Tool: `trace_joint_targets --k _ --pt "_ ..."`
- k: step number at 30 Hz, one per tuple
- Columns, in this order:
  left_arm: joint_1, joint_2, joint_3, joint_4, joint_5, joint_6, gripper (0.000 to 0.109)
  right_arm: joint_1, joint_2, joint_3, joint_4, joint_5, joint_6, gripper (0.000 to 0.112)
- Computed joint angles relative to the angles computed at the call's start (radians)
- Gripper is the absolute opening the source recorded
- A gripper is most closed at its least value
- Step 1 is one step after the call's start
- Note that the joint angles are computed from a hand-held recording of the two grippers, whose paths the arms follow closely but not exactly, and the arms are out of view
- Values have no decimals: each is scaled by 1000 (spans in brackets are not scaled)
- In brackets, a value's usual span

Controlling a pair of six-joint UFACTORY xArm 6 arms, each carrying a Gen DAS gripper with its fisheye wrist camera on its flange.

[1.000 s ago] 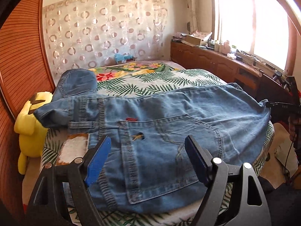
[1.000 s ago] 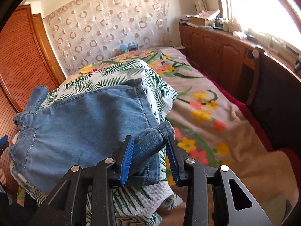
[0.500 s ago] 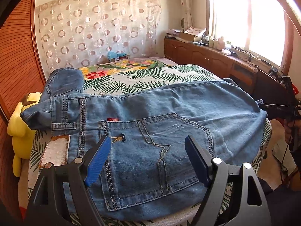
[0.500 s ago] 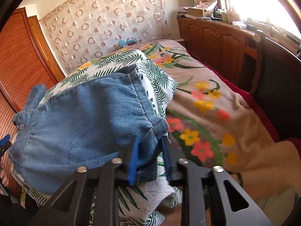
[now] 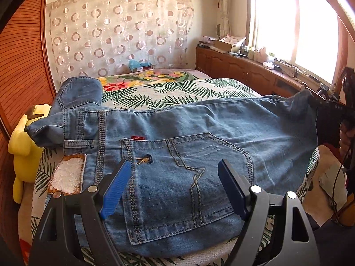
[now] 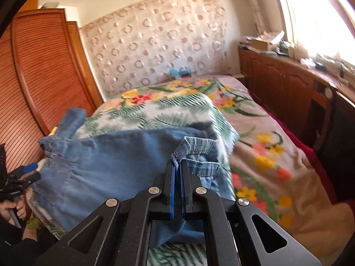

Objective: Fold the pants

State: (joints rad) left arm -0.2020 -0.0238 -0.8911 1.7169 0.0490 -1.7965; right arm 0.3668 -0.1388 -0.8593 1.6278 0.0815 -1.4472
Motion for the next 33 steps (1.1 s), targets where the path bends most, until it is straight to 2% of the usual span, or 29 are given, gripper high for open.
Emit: trace_joint_targets --k 8,11,17,20,22,27,30,33 --pt "29 -50 34 82 8 -111 81 102 -9 -78 -75 84 -22 3" --pt "42 -63 46 87 12 -120 81 155 17 -123 -122 112 -16 3" --pt "65 -86 71 125 6 -169 81 206 94 -206 -216 225 17 3" --pt "71 -84 73 141 1 -187 81 223 164 -265 -303 238 68 4" --pt "75 -81 73 142 -1 -187 81 241 199 -286 -365 215 79 4" --pt "72 -70 64 159 -8 -208 81 239 289 -380 -548 224 268 8" --pt "69 -57 53 169 -13 -216 81 241 279 -385 -629 220 359 20" --pt "63 -51 47 160 -14 -209 81 241 222 -329 -611 211 341 21"
